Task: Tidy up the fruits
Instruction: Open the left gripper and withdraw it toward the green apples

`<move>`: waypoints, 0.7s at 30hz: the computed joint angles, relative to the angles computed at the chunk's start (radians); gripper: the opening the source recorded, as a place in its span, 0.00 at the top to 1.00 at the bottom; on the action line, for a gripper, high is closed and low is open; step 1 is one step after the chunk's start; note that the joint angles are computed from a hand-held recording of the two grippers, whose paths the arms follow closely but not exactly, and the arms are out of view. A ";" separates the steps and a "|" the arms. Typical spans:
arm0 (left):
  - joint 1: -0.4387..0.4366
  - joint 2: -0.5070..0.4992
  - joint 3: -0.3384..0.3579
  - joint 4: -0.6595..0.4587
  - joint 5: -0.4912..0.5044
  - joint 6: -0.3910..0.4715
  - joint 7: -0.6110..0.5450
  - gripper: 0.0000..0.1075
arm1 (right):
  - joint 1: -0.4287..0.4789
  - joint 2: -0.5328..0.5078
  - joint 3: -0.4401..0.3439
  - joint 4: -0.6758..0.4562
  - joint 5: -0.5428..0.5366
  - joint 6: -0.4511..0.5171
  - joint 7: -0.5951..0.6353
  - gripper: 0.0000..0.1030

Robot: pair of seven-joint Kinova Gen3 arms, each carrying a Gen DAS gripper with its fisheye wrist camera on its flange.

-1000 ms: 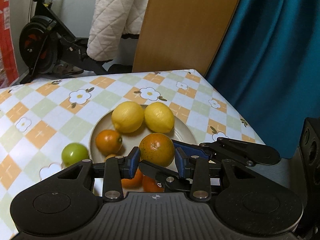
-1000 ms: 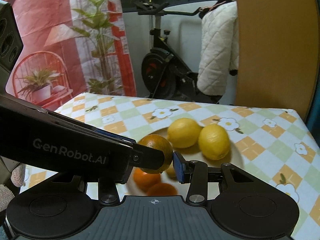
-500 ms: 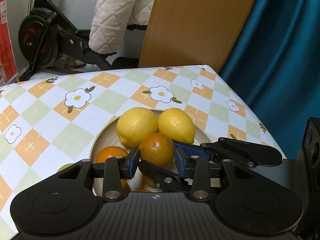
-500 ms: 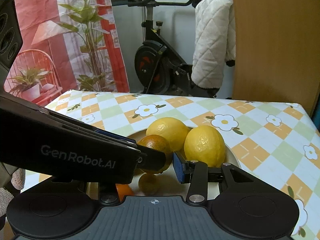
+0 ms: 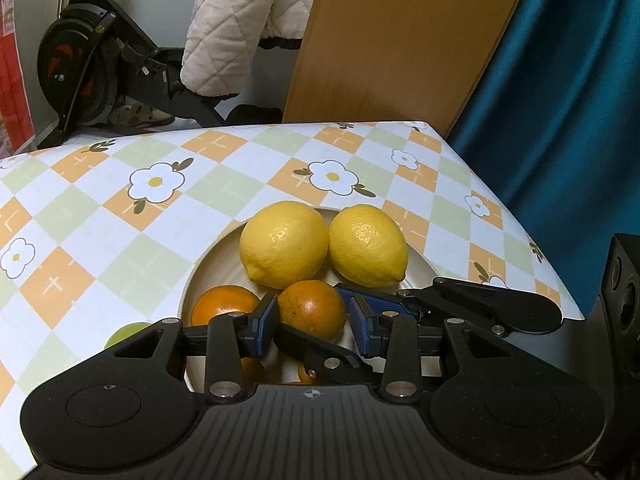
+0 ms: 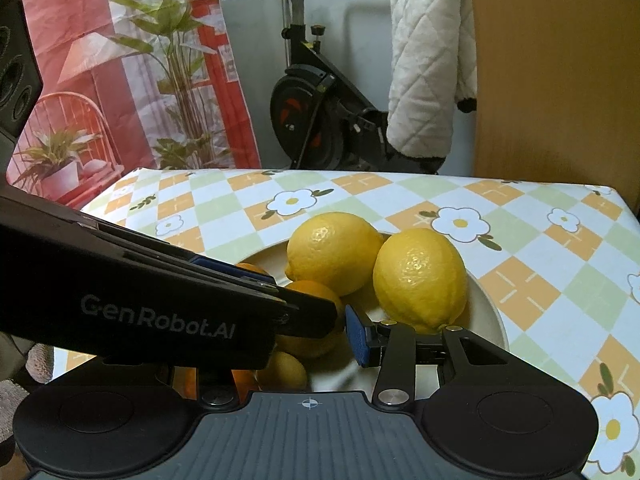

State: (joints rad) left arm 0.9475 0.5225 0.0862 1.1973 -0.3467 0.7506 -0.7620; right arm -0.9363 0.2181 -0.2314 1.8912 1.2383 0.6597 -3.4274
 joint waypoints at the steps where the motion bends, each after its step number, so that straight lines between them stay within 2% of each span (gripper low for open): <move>1: 0.000 -0.002 0.000 0.002 0.000 -0.001 0.001 0.61 | -0.001 0.000 -0.001 -0.002 -0.003 0.004 0.003 0.61; 9: 0.033 -0.049 -0.015 0.039 -0.048 -0.005 0.057 0.54 | -0.030 -0.015 -0.021 -0.013 -0.034 0.078 0.016 0.55; 14: 0.073 -0.086 -0.026 0.070 -0.120 0.014 0.135 0.48 | -0.060 -0.032 -0.045 -0.018 -0.051 0.142 0.017 0.50; 15: 0.078 -0.093 -0.026 0.077 -0.134 0.019 0.152 0.44 | -0.067 -0.036 -0.051 -0.020 -0.054 0.157 0.016 0.50; 18: 0.099 -0.114 -0.022 0.094 -0.186 0.041 0.206 0.40 | -0.089 -0.045 -0.069 -0.027 -0.061 0.205 0.009 0.46; 21: 0.117 -0.135 -0.012 0.111 -0.237 0.072 0.252 0.32 | -0.117 -0.051 -0.088 -0.036 -0.061 0.259 -0.002 0.39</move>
State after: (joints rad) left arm 1.0643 0.3878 0.0746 1.3088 -0.5838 0.8222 -0.5099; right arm -1.0530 0.1668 -0.3194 1.8552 1.1774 0.9188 -3.4289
